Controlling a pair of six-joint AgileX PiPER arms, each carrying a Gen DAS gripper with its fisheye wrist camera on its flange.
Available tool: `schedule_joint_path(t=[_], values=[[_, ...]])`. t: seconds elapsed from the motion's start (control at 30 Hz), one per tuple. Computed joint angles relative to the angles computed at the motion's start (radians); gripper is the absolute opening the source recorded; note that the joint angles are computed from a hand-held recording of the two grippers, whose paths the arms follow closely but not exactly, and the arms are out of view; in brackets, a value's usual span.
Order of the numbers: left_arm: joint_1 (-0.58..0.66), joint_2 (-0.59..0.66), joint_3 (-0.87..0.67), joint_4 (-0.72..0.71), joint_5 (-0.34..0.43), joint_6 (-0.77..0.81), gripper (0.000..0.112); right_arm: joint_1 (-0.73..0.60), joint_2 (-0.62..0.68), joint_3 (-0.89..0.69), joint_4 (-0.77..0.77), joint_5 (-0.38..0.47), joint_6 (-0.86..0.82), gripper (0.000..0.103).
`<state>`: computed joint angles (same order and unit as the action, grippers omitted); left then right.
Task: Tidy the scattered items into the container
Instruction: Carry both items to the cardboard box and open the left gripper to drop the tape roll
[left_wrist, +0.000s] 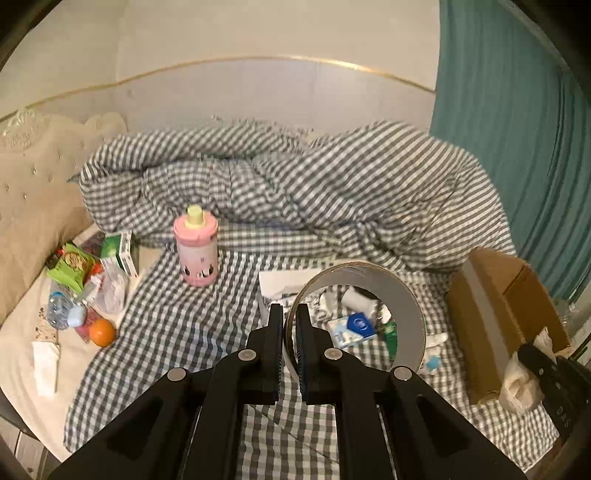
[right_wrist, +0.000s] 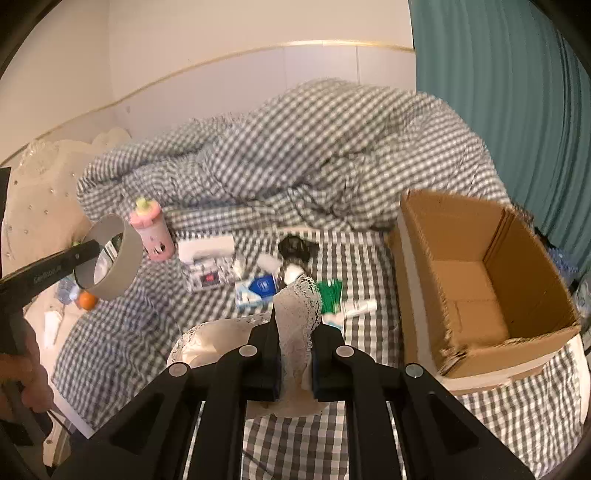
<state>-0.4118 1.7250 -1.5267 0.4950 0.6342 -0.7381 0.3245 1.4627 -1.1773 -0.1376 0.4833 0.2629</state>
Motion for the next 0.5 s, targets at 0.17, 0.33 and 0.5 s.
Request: schedule_joint_path(t=[0.17, 0.33, 0.5], values=[[-0.048, -0.097, 0.042, 0.057, 0.019, -0.051, 0.007, 0.008, -0.081, -0.006, -0.027, 0.024, 0.016, 0.010], [-0.100, -0.151, 0.049, 0.107, 0.051, -0.094, 0.007, 0.017, -0.155, -0.011, -0.055, 0.043, 0.031, 0.010], [-0.151, -0.170, 0.045, 0.133, 0.071, -0.116, 0.007, 0.009, -0.218, -0.003, -0.055, 0.062, 0.019, 0.010]])
